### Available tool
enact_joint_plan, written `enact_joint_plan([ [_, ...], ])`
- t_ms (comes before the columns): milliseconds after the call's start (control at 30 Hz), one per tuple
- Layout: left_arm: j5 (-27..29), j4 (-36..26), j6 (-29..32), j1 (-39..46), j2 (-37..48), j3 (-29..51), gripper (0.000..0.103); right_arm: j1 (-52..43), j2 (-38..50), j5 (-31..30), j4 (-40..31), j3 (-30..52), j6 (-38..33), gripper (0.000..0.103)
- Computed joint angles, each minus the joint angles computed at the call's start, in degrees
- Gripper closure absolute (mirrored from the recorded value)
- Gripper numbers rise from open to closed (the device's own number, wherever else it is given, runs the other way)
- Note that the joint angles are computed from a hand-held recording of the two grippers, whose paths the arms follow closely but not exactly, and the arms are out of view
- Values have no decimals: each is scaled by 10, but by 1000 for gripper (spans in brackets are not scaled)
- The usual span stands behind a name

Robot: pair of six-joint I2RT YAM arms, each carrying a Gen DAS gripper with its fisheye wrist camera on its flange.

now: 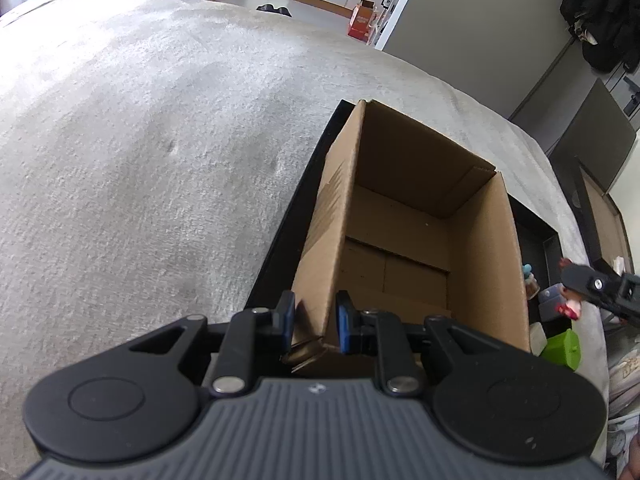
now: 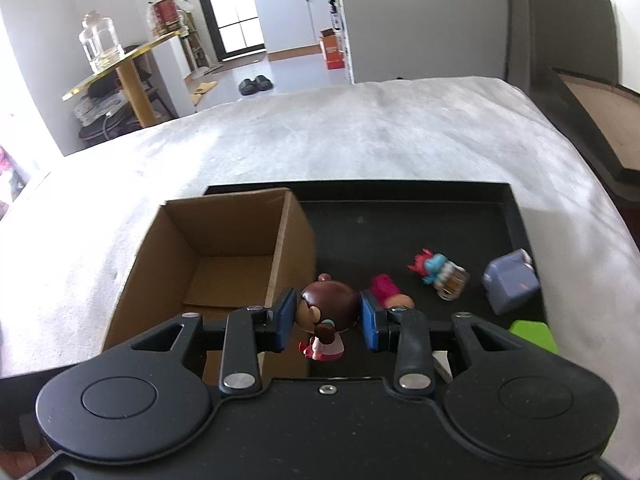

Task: Organize rigid objects
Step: 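Carry the doll figure into the cardboard box and open the right gripper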

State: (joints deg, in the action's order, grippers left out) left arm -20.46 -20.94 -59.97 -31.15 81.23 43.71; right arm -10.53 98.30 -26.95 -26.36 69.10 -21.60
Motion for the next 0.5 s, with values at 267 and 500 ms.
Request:
enact_joint_plan([
  [267,24,32,-1,16,-18,-28,83,62,-12,22,19,-14,7,69],
  [500,41,38,-4,26,-23,-34,83,111,-14,33,35,-25,22,69],
])
